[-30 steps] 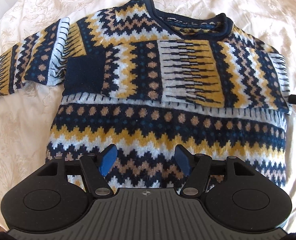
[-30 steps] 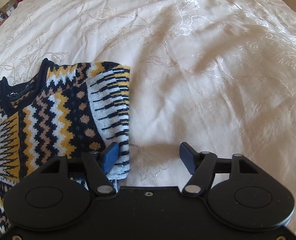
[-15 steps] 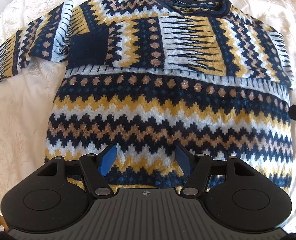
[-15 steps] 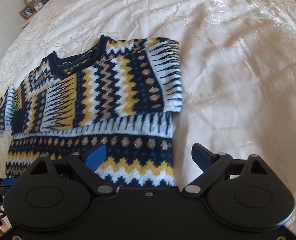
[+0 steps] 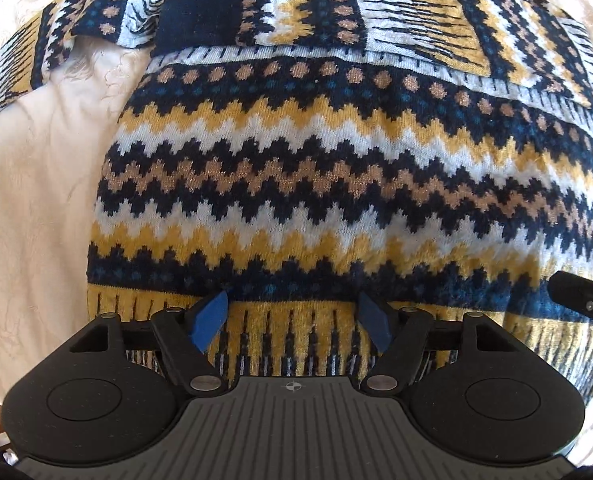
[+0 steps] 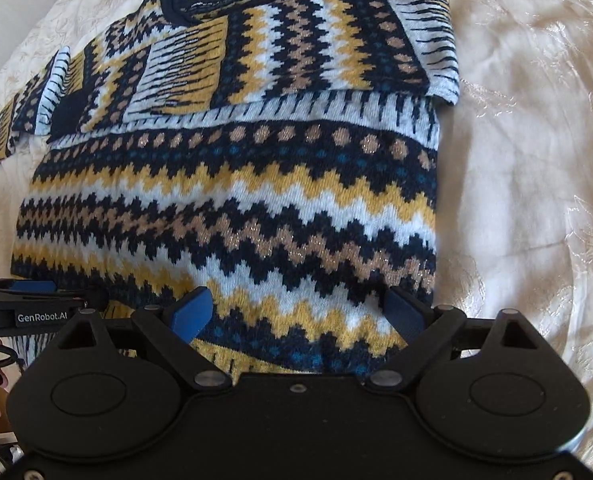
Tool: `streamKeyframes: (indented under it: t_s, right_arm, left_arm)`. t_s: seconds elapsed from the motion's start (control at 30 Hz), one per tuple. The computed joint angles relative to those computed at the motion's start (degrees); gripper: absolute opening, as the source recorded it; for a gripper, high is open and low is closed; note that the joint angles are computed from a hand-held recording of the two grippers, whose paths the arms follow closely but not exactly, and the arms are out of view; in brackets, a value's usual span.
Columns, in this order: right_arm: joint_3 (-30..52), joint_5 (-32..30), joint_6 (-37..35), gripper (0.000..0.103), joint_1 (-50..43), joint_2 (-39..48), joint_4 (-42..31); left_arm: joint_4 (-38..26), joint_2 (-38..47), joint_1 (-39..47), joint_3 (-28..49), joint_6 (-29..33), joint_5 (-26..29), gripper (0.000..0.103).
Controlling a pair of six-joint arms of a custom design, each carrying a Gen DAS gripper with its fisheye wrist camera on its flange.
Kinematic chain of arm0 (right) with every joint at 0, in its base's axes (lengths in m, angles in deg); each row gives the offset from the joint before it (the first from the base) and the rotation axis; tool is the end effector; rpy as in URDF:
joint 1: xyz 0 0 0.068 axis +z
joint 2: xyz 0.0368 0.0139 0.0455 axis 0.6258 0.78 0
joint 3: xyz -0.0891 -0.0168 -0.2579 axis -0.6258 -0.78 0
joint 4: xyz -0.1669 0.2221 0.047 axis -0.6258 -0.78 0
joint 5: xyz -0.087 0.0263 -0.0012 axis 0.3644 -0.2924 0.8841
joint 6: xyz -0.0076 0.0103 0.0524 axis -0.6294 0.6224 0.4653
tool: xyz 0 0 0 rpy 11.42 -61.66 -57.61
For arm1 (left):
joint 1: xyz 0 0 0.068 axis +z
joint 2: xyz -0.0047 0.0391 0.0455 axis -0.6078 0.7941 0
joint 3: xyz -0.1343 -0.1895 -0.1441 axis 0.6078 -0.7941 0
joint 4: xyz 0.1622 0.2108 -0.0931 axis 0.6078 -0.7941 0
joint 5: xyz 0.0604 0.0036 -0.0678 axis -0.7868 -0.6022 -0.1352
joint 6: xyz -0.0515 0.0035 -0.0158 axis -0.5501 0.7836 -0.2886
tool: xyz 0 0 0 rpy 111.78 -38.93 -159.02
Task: Fold small clothes
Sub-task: 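Open the right gripper, releasing the cuff on the sweater body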
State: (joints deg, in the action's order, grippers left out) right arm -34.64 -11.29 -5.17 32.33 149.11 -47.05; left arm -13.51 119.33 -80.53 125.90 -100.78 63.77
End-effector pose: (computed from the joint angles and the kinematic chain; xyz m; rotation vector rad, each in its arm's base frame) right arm 0.2246 -0.0152 0.1946 -0.2327 2.8657 0.3608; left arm 0.2014 -0.1806 0.2053 -0.2259 3.0003 0.1494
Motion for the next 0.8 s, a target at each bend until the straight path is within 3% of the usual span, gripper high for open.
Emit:
streamKeyframes:
  t_s: [0.3,0.57,0.73,0.8]
  right_arm:
    - [-4.2,4.1,-0.9,0.102,4.0,-2.0,2.1]
    - [-7.1,8.3,4.8,0.102,9.3,-3.9,4.4]
    - [-6.0,10.8,10.0,0.102,12.2,-2.2,4.1]
    - [-4.6,12.6,13.0,0.102,14.6,-0.9,3.7]
  left_arm:
    - [2.6,1.2,0.7,-0.9,3.3,-0.2,0.086]
    - [4.6,0.5,2.7,-3.3,9.0,1.2,0.100]
    - [6.0,2.2,6.8,-1.8,15.2,4.4,0.098]
    - [5.9,-0.2,8.4,-2.3,18.3,4.6,0.087]
